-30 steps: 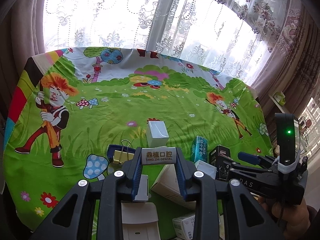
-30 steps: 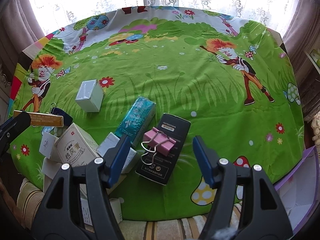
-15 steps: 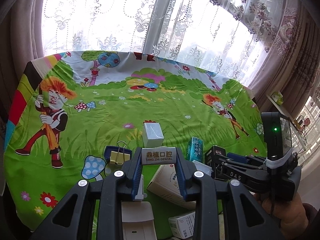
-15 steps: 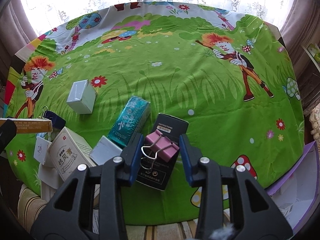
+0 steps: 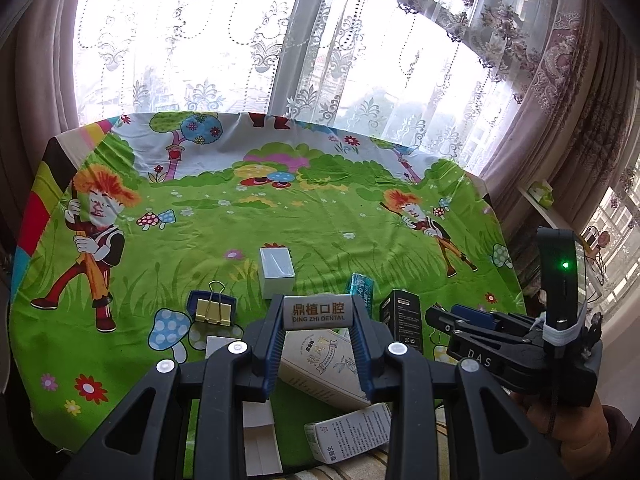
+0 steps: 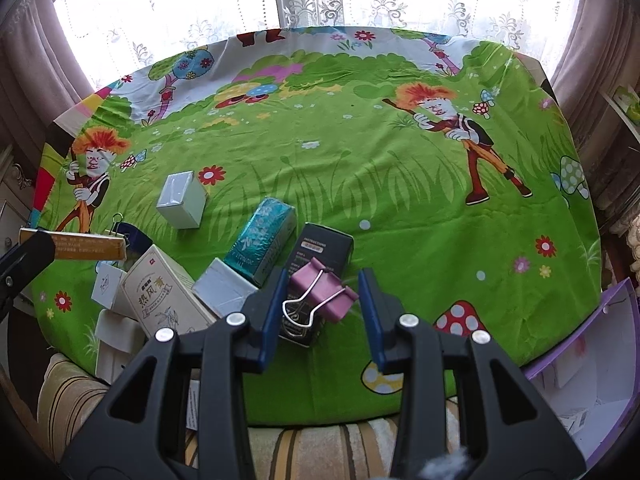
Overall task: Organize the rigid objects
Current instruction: 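Carry the pink clip and dental box over the purple box and release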
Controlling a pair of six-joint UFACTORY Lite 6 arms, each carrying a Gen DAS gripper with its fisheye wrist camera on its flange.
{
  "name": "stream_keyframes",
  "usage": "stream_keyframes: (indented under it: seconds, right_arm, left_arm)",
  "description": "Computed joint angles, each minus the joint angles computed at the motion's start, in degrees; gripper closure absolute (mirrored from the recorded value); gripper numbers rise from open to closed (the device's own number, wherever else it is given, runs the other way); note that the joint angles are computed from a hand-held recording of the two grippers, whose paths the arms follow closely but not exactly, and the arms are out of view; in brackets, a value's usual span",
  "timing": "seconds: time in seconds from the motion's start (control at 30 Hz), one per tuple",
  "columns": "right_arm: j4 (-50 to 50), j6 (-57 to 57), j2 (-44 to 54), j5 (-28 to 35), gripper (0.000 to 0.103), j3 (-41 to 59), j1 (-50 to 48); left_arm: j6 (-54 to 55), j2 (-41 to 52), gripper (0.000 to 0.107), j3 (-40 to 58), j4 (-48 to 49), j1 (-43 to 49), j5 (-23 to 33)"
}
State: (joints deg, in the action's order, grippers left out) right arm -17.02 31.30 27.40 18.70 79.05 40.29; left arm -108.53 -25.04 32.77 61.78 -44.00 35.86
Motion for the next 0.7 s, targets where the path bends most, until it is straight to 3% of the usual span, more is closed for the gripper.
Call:
stream_keyframes:
  seconds: [0.4,0.7]
  right_arm:
    - [12.4,-14.6,-19.9,-4.0,0.062,-20.1,-7.3]
    - [31.1,-38.7,-35.7,-2.4,0.062,-32.7,-20.0]
  left_arm:
    - [-3.6,11.1,0.075,12.3,-0.5,-11.3,1.6]
    - [-4.3,27.3,0.075,27.3,-0.6,-16.0,-7.7]
